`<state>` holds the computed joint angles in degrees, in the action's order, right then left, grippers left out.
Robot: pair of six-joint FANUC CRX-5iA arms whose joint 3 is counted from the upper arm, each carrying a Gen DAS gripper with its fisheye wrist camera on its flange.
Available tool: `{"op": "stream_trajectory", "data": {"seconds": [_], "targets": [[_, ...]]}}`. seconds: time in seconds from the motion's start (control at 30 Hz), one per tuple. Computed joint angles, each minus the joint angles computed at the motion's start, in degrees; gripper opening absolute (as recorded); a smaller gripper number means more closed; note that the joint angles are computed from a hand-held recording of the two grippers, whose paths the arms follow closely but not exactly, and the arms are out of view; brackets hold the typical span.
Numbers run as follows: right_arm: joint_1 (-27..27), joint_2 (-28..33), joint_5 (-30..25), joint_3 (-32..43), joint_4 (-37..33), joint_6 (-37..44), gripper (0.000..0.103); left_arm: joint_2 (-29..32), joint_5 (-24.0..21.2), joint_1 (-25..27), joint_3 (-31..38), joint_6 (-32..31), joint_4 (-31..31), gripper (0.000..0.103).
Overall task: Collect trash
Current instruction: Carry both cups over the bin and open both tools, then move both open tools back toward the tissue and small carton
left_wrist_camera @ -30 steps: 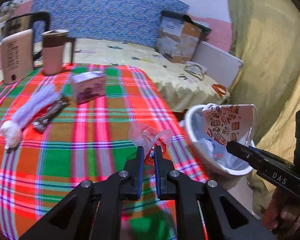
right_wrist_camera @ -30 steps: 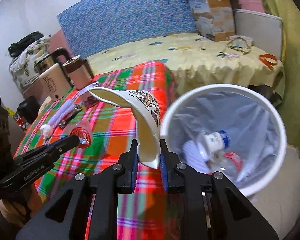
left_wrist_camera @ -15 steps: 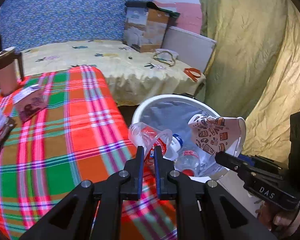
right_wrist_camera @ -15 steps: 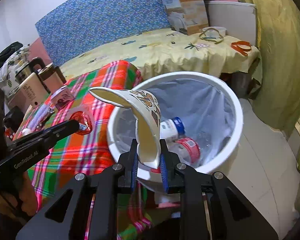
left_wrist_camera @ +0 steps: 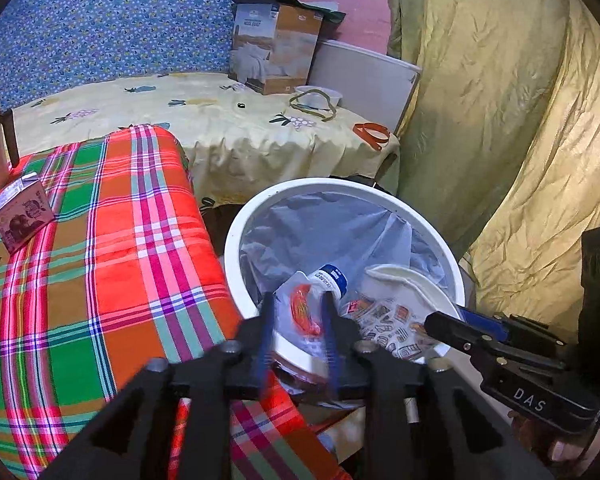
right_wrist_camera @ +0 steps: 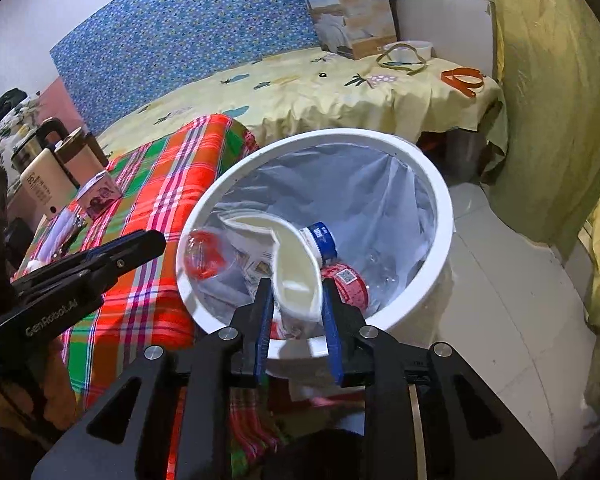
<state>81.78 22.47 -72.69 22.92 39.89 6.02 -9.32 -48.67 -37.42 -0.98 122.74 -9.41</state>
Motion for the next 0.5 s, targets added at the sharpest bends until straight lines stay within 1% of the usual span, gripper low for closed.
{"op": "stream_trajectory", "data": {"seconds": [0.33, 0.5], "targets": [[0.8, -2.04, 0.72, -3.05, 2.67, -2.99, 0.027, -1.87, 0.2, -0.46, -0.94, 1.41, -0.63, 0.032], [1.28, -2.56, 1.72, -3.72, 3.33, -3.23, 0.027, -3.37, -0.68, -1.34, -1.38, 2.87, -1.91, 0.032]]}}
